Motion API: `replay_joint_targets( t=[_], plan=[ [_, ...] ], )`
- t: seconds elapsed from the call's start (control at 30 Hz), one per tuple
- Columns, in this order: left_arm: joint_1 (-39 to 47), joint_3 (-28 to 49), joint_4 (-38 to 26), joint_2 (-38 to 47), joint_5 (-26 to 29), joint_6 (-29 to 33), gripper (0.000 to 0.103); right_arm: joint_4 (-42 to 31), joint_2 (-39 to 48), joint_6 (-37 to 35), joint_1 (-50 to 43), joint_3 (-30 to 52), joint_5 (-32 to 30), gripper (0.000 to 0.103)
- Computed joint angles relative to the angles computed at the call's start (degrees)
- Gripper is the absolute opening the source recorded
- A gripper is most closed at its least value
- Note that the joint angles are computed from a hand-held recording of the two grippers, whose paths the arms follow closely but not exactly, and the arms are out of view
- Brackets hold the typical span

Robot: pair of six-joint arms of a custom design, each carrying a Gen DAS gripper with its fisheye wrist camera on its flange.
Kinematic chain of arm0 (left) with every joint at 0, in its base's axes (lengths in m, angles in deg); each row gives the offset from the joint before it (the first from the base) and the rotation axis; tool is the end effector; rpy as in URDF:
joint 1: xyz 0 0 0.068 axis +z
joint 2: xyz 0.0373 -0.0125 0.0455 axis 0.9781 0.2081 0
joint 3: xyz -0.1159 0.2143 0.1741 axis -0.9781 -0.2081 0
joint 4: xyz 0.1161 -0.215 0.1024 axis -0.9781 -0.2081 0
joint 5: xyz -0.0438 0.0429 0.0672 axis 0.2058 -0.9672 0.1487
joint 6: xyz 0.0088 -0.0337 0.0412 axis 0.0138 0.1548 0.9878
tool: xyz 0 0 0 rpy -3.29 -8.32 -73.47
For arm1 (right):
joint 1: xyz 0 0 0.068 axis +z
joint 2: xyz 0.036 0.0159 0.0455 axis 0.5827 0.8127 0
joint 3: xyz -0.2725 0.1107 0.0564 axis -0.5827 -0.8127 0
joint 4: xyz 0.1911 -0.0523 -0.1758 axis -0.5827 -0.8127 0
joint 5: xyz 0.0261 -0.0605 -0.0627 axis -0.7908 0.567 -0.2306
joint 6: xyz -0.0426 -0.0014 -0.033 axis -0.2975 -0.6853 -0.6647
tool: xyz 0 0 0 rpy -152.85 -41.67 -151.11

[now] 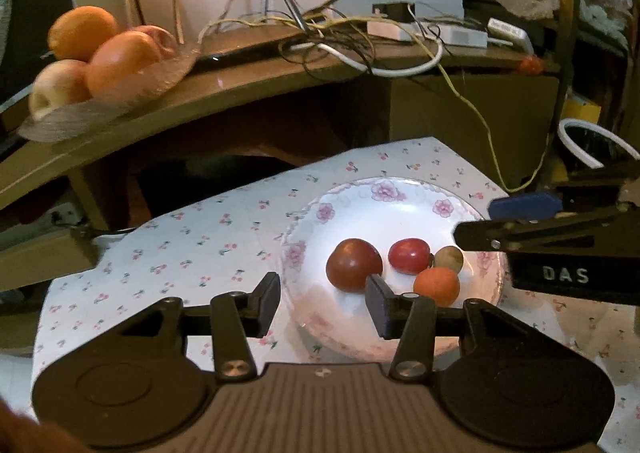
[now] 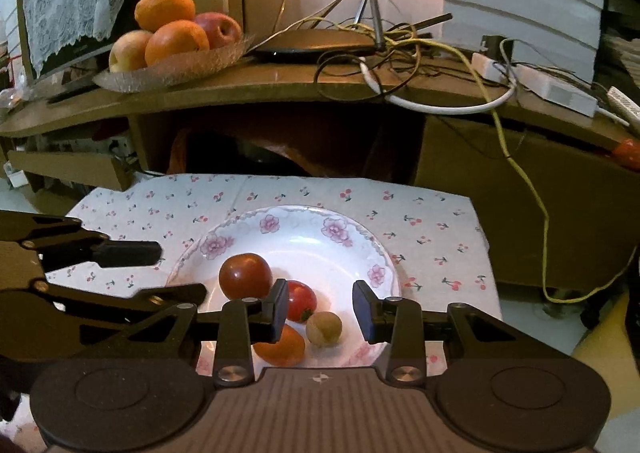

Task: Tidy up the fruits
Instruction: 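Open left gripper to release the dark tomato while right releases the kiwi, then move both grippers back toward the remaining fruits on the tablecloth, then grasp a second brown kiwi with left gripper while right grasps a red tomato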

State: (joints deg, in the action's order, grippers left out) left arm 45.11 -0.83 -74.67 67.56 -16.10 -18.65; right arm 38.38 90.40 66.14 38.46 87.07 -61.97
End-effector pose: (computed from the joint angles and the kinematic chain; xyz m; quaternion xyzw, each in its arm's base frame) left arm 0.3002 -0.1805 0.1402 0.0858 0.9081 -0.0147 0.4097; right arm 0.3338 0.0257 0.1408 -0.1907 0.8856 0.0768 0.4164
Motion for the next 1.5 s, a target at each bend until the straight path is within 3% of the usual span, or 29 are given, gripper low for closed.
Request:
replay_joint_targets(
  t=[0.47, 0.57, 0.73, 1.13, 1.3, 1.5],
  plan=[
    [-3.0, -15.7, -4.0, -16.9, -2.9, -4.0, 0.053, -3.4, -14.4, 0.0, 1.8, -12.6, -3.1, 0.038],
    [-3.9, -18.8, -4.4, -18.5, -3.3, -4.0, 0.053, -3.6, -16.5, -1.0, 3.2, -15.3, -2.7, 0.042],
    [-4.4, -20.9, -4.2, -18.8, -2.9, -2.9, 0.053, -2.6, -14.4, -3.3, 6.8, -16.8, -1.1, 0.042],
    [-0.9, -20.9, 1.4, -13.0, 1.7, 3.0, 0.053, 0.5, -1.1, -6.6, 11.8, -10.6, 0.8, 0.041],
    [1.2, -19.9, 5.5, -8.5, 3.0, 5.6, 0.053, 0.2, 2.2, -7.7, 12.4, -8.6, 1.2, 0.029],
    [3.5, -18.4, 9.4, -3.5, 4.2, 7.1, 0.052, -1.3, 1.6, -8.0, 11.6, -8.6, 0.5, 0.028]
  ],
)
